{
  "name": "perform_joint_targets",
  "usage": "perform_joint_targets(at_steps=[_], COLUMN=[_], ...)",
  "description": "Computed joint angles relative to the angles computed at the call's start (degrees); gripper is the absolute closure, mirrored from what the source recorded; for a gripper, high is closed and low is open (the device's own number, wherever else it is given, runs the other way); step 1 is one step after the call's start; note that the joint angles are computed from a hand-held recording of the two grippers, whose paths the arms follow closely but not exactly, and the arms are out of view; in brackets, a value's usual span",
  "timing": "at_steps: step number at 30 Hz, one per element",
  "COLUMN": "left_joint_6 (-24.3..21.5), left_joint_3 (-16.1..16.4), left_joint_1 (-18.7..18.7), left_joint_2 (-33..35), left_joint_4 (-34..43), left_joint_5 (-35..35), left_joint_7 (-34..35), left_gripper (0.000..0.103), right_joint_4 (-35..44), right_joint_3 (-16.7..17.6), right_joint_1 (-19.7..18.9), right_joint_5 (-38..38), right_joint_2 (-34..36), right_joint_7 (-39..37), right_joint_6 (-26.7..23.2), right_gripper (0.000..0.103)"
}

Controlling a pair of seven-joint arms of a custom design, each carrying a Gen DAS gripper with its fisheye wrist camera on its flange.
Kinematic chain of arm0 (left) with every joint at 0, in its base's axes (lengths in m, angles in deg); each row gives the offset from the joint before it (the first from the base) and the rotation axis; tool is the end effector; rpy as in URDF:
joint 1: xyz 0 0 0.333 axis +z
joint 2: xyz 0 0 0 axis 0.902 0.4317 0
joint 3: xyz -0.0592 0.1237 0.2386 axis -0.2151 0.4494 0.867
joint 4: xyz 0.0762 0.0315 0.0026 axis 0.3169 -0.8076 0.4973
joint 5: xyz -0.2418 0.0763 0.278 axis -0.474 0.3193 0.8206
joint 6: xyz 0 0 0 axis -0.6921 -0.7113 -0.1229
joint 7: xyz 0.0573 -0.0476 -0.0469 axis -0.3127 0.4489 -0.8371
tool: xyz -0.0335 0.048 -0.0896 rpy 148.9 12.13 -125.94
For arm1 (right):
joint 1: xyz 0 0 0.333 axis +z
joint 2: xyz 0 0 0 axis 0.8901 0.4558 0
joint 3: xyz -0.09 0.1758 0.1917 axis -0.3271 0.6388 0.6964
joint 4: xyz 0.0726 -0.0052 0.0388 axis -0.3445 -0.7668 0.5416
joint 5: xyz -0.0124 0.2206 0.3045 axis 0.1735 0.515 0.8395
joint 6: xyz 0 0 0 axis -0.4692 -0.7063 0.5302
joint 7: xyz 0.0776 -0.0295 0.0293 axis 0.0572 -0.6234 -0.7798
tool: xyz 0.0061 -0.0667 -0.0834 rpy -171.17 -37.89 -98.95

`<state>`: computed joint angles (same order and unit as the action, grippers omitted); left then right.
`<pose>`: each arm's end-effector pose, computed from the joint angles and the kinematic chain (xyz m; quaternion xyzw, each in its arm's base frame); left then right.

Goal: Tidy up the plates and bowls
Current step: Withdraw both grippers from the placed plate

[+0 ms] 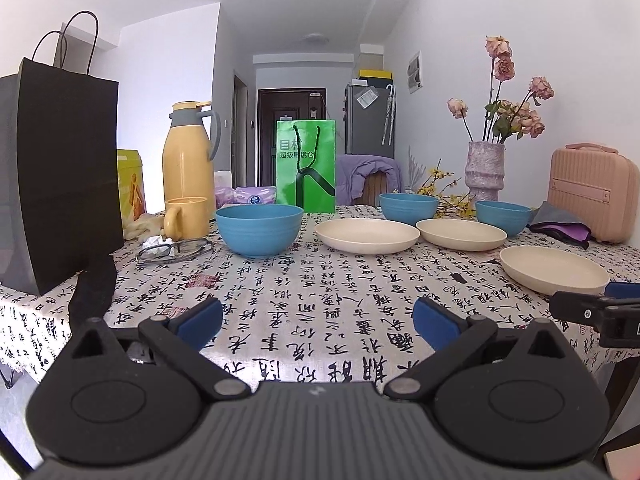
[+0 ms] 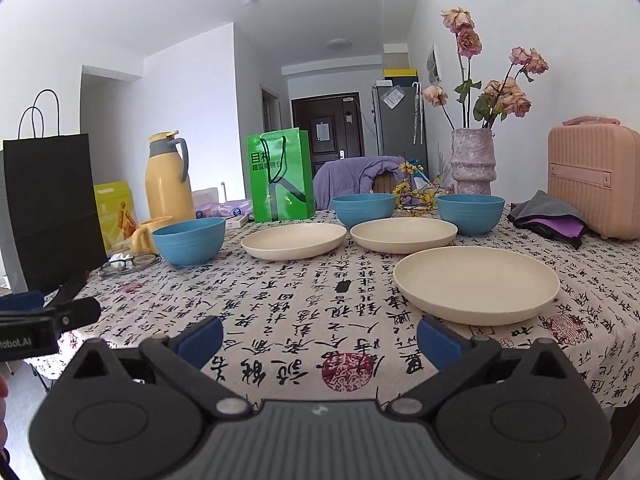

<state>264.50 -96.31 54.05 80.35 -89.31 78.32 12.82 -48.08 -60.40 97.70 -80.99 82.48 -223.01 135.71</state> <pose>0.7106 -0.2188 0.3777 -0.4505 0.6491 -0.5032 0.3501 0.6365 0.3368 0.3644 -0.4874 0.6496 -0.4144 0.4108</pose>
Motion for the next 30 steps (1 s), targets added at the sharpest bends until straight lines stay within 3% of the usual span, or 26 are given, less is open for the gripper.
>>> perform_joint_targets(at_steps=[14,30], left_joint_6=[-2.67,-12.22], left_joint_3=[0.79,-0.07], left_joint_1=[-0.94,-1.66], left_joint_2=[2.27,11.87], left_joint_4=[4.48,21.89], left_joint_5=[-0.78,-1.13], left_joint_7=[0.13,1.33], left_gripper=[0.000,0.000], right_joint_4=[3.83,11.78], right_joint_3=[-1.18,-4.55], right_joint_1=[-0.23,-0.31], right_joint_5=[2.84,12.53], right_joint_2=[2.80,8.70], right_joint_7=[-4.07,-13.20], right_joint_6=[2.35,5.70], right_gripper=[0.000,0.000])
